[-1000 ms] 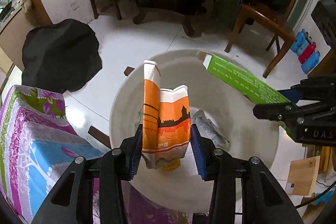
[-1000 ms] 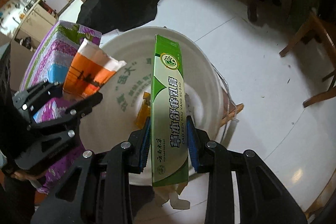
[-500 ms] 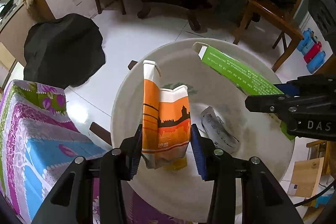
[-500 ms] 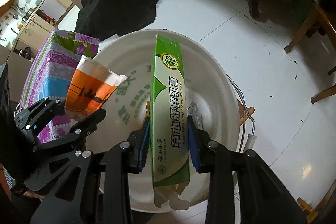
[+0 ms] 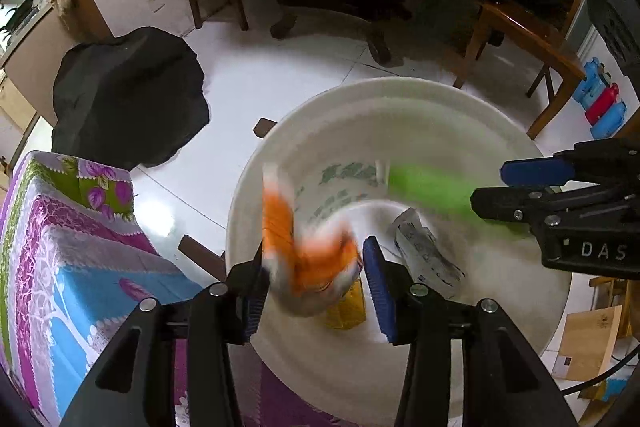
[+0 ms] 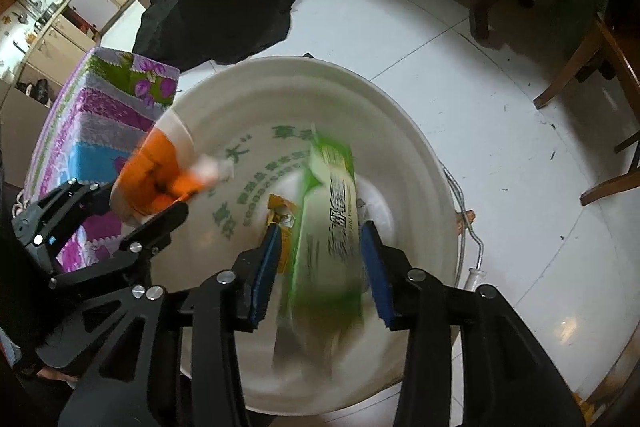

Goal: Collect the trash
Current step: 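Open both tools to drop the orange packet and green box into the bucket, then move both open tools back toward the table trash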

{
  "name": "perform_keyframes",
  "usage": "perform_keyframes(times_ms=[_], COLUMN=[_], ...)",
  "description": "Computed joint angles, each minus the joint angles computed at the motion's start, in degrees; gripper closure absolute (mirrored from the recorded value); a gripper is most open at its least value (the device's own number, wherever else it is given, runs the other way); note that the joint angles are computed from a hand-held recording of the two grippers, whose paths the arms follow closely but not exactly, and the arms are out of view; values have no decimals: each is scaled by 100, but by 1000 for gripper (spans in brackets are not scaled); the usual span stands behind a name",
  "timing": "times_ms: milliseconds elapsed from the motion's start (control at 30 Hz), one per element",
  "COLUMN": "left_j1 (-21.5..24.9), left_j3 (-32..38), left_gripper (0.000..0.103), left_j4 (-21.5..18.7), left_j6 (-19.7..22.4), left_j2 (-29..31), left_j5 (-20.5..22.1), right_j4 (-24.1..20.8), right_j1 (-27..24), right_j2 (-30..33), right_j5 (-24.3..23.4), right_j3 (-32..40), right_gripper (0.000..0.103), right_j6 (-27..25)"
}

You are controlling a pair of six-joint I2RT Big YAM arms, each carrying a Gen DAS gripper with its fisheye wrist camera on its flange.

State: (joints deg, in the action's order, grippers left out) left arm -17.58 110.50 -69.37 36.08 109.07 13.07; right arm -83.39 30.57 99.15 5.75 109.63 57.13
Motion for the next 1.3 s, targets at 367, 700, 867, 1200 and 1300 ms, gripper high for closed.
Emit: perform_keyframes(times_ms=[367, 700, 867, 1200, 1300], left_j1=[-11, -22, -34, -55, -10], left_j3=[-79, -338, -560, -983, -1022], left_gripper=[51, 51, 51, 50, 50], left_j4=[122, 366, 550, 994, 1049], left_j6=[-2, 42, 70, 105, 41], left_j2=[-64, -277, -465, -875, -958], left_j5=[-9, -81, -81, -126, -50], right_j4=[-531, -758, -854, -877, -769], right_j1=[85, 153, 198, 265, 294], right_j2=[239, 361, 407, 375, 282], right_j5=[265, 412, 512, 618, 681], right_j3=[369, 606, 719, 800, 709], right_gripper=[60, 60, 60, 60, 60], right_j6=[-104, -148, -157, -104, -23])
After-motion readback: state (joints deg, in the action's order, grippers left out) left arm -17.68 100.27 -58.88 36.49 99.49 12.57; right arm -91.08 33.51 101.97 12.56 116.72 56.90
